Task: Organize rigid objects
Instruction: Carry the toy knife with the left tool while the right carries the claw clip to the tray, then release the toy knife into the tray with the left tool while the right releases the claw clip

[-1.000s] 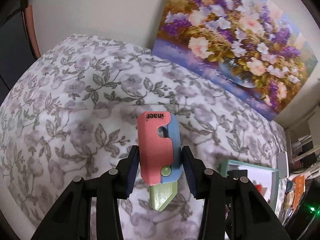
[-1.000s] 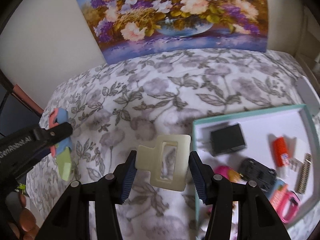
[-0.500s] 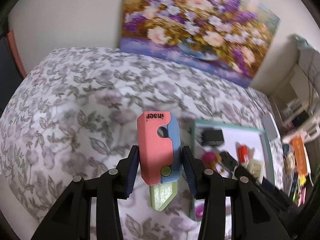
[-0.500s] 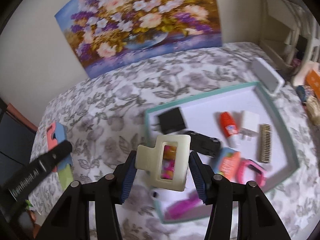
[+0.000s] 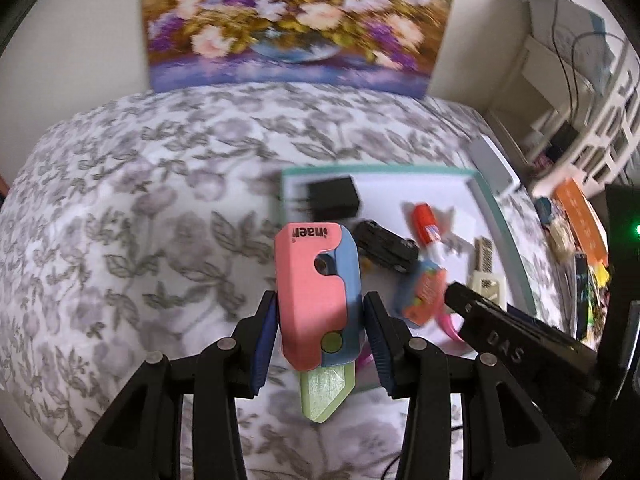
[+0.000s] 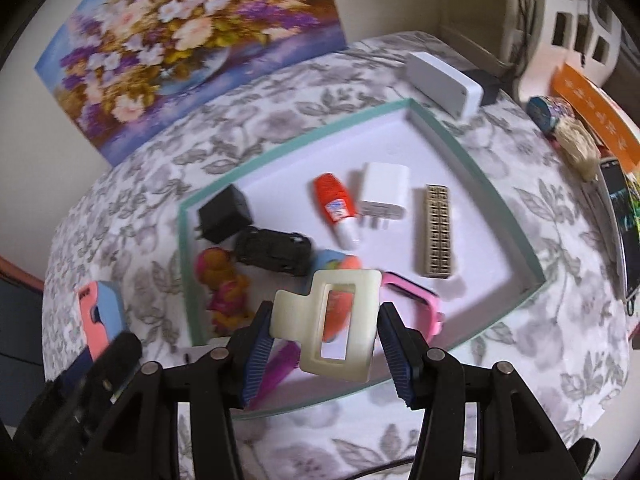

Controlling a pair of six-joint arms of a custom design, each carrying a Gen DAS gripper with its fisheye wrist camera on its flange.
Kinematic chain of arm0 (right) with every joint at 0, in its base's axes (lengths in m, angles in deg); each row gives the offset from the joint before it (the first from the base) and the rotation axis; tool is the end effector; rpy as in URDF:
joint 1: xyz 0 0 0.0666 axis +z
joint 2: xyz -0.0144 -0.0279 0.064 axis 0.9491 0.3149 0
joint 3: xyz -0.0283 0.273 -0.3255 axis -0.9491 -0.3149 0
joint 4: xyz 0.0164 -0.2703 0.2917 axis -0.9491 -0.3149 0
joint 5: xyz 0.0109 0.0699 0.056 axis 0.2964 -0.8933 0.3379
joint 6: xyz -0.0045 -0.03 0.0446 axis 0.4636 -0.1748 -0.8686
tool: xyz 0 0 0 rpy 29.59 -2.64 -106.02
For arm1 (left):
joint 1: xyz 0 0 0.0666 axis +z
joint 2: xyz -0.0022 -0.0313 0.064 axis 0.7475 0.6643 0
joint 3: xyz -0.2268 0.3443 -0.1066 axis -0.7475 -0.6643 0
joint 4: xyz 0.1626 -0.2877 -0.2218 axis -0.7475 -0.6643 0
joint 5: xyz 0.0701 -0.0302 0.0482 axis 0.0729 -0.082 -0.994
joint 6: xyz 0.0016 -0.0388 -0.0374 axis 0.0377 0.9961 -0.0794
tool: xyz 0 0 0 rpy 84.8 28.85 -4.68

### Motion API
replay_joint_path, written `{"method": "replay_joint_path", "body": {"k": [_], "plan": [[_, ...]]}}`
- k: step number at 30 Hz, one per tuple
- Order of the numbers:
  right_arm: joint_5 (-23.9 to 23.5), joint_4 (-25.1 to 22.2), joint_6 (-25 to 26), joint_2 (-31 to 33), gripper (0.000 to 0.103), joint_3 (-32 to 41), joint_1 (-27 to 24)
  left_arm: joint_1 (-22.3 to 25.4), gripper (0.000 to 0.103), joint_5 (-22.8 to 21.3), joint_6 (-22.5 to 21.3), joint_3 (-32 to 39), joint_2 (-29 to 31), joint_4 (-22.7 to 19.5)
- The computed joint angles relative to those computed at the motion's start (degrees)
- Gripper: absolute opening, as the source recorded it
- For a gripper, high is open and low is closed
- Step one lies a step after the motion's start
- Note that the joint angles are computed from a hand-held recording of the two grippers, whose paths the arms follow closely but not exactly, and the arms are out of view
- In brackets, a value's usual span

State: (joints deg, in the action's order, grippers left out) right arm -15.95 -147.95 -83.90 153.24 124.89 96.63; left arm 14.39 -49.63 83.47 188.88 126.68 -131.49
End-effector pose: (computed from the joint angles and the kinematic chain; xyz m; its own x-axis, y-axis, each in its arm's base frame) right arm 0.4795 0.2183 0.5740 -0.8478 0.3962 -0.3525 0.3393 0.9161 0.2135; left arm 0.4799 -0.3196 0.6063 -0.8922 0.0611 -0.4474 0.1283 0.9843 -0.1213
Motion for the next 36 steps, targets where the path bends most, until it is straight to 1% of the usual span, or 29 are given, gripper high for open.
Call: {"method": "replay_joint_path", "body": {"k": [8, 11, 17, 29, 33, 36], "plan": [[0.91, -0.86, 1.20, -0.40, 0.055, -1.09, -1.31, -1.67, 0.045, 0.06, -0.85, 2.14, 2.41, -1.83], [1.15, -1.27, 1.30, -0.32, 0.055, -1.23, -1.56, -2.08, 0.045, -0.72, -1.39, 2.81, 3.10, -2.59], [0.85, -1.02, 0.74, -0.57, 0.055, -1.93, -1.87, -2.67, 0.045, -0.95, -2.66, 2.89, 3.58, -2.61], [0.53, -1.56, 0.96, -0.13, 0.056, -1.93, -1.67, -2.71, 0.045, -0.06, -2.99, 2.70, 4.01, -2.84], [0.43, -1.64, 0.83, -0.06, 0.056, -1.89, -1.68, -2.92, 0.045, -0.99, -3.67, 2.64, 3.71, -2.32], [0.55, -1.62, 0.78, -0.04, 0.056, -1.87, -1.63, -2.85, 0.046, -0.96, -3.77, 2.50, 3.59, -2.75]]}}
